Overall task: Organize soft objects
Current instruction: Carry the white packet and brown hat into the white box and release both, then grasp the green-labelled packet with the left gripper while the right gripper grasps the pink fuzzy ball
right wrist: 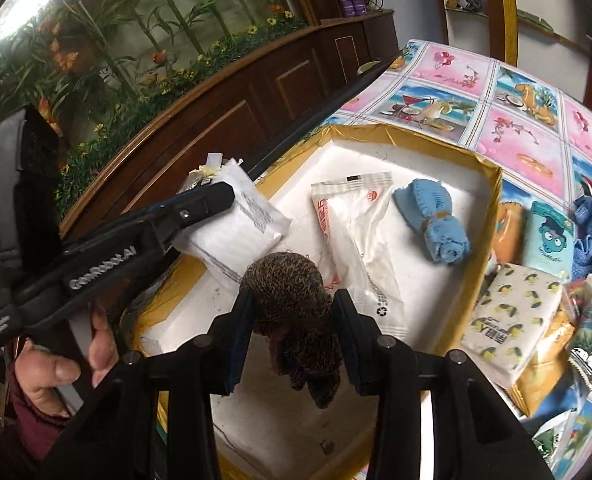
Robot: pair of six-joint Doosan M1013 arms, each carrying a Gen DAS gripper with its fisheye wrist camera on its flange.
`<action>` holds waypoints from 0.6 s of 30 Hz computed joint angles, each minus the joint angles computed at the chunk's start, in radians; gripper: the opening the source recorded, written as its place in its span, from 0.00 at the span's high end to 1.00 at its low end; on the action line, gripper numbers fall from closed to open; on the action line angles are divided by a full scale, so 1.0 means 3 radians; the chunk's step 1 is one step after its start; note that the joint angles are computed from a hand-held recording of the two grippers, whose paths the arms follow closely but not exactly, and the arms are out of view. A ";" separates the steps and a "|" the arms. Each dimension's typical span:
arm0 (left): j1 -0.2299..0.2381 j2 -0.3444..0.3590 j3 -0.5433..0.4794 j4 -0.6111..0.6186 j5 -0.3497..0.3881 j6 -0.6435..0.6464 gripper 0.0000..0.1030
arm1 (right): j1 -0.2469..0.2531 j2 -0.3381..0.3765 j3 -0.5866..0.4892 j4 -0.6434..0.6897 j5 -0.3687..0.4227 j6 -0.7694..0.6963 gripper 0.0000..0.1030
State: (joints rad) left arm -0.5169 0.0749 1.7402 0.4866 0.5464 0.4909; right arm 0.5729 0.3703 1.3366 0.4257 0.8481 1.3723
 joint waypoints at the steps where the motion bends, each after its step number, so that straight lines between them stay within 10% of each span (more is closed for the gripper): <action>1: -0.0012 -0.0006 -0.0005 0.0091 0.0036 -0.0114 0.36 | 0.0006 0.0007 -0.0005 -0.0007 -0.0004 0.0011 0.58; 10: -0.0178 -0.0148 0.0061 0.0772 0.0022 -0.0891 0.31 | -0.0039 -0.0197 0.0233 0.0102 -0.0321 -0.0120 0.50; 16: -0.0465 -0.0092 -0.0166 0.1014 0.0549 -0.0924 0.31 | -0.0162 -0.0516 0.0582 -0.0140 -0.0698 0.0053 0.48; 18: -0.0505 -0.0108 -0.0159 0.0927 0.0326 -0.0840 0.31 | -0.0245 -0.0619 0.0705 -0.0262 -0.0797 0.0182 0.45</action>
State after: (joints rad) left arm -0.6683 0.0426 1.6925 0.7648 0.6442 0.2390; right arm 0.4993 0.1846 1.5480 0.3472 0.6090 1.4268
